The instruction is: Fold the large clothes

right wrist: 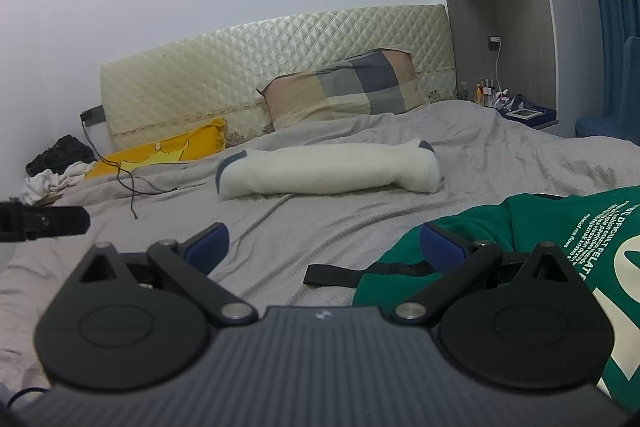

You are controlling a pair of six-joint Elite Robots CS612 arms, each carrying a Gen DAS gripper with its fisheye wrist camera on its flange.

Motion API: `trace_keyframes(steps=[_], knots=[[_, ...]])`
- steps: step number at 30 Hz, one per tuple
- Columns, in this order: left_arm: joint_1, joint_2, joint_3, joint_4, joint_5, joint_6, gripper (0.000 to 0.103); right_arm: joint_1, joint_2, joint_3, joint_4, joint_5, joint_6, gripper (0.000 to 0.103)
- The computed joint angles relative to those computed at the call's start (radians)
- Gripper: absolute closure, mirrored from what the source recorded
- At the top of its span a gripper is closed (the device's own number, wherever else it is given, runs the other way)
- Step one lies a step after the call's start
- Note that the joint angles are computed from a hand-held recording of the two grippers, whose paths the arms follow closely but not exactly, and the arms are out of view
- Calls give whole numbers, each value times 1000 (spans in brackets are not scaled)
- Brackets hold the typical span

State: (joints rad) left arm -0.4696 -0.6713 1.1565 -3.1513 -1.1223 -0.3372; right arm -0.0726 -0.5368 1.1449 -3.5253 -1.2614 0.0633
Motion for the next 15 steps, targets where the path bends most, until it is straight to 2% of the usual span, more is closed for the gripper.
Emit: trace_keyframes(steps=[15], knots=[[2, 1, 2, -7, -3, 7, 0, -1, 3, -2, -2, 2, 0, 0]])
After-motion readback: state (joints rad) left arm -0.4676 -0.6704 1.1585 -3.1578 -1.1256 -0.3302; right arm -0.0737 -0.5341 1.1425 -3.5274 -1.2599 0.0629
